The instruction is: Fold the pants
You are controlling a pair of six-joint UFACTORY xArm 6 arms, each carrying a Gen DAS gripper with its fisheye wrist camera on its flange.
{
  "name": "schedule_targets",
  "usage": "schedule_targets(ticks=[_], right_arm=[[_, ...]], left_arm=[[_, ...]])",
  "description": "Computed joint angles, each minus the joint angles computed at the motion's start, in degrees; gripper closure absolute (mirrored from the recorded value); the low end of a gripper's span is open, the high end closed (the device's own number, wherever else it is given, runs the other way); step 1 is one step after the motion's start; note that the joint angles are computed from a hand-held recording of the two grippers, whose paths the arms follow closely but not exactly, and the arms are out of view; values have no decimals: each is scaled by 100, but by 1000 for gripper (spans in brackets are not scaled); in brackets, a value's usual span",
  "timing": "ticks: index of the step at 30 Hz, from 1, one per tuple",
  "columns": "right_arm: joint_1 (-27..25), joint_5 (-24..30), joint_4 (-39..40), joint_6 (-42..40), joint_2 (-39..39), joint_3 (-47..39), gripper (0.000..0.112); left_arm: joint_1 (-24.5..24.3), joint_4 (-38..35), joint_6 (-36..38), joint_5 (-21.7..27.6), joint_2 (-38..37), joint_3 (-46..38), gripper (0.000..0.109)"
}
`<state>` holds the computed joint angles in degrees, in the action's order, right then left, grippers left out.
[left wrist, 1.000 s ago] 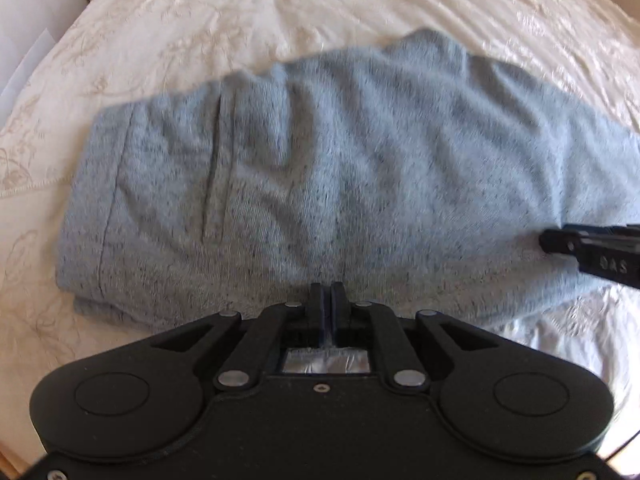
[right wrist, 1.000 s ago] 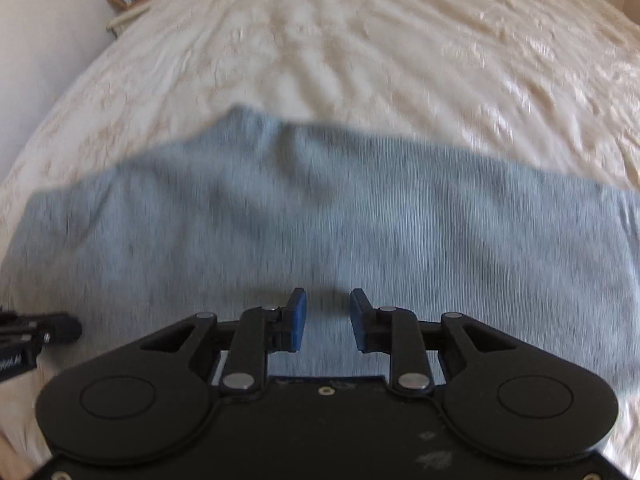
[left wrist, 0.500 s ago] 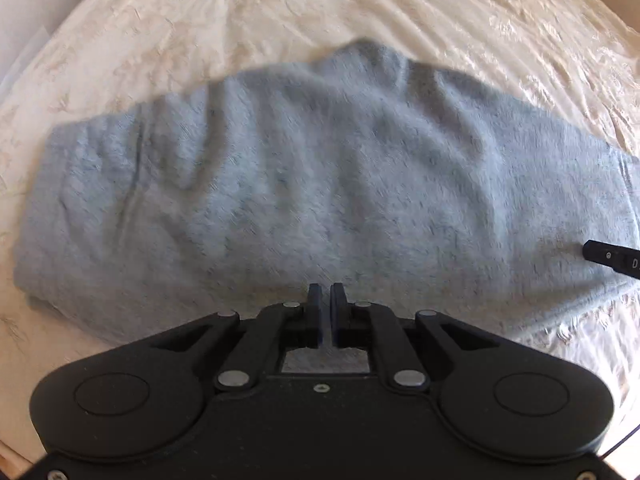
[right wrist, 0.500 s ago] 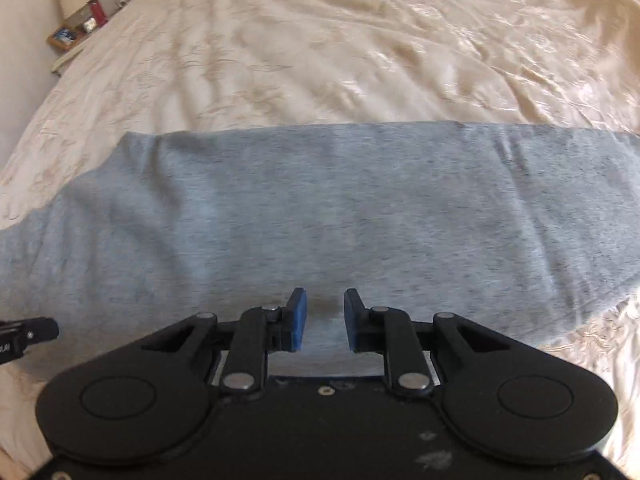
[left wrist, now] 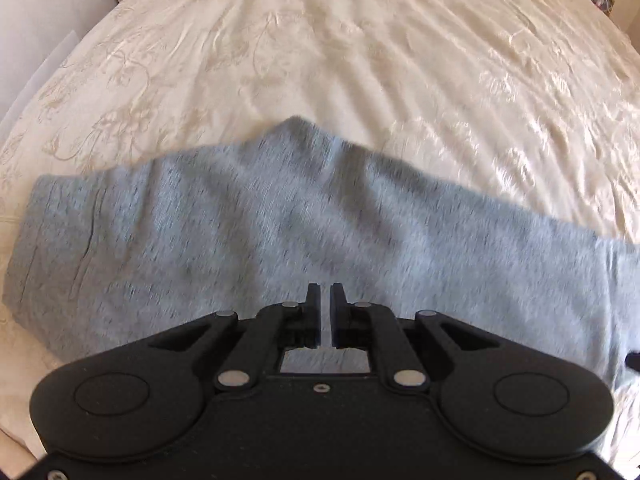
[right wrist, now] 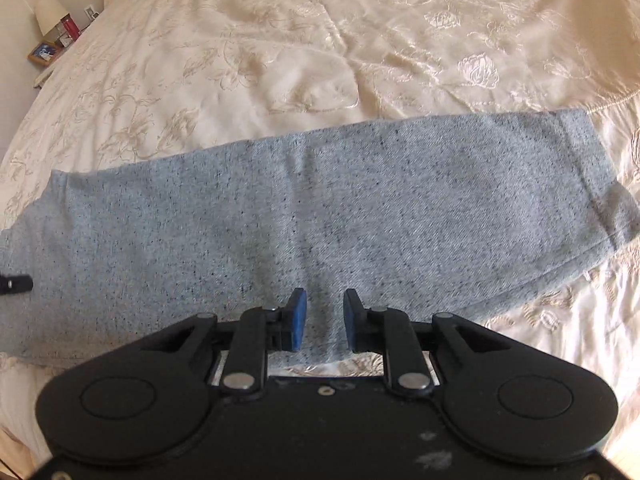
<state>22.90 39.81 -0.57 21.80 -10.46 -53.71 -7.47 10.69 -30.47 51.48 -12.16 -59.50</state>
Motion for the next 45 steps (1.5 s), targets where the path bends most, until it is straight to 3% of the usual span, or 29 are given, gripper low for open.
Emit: schedule_targets(ticks=[10,14,18,24,29,34,36,40,45], right_arm=[[-47,227,-290,808,-204,14,88],[96,195,-641,968,68,-248,88],[243,83,-722,1119,496,-656,88],[314,181,-689,1111,1127,-1135,88],[106,455,-841,884,980,-884,89],[-450,670,-806,562,466,-286,90],[-720,699,-520,187,271,-132,93],[-1283,758,20,-789,-143,-7,87],[-2147,419,493,-2030,-533,26,82]], left_arm=[[368,-644,477,-158,2251,-1850,95],[488,-701,592,-99,2660,-2262,95],[483,-686,819,-260,2463,-2070,95],[249,-783,905,-835,1274,-824,95],[-302,-1079,937,-636,679,-202,96],[-1020,-1274,565,-320,522,71,95],[-1320,-1007,46,-189,567,120,95],[-1764,6,-1030,155,802,-138,97],[-2071,182,-1553,538,1161,-841,96]])
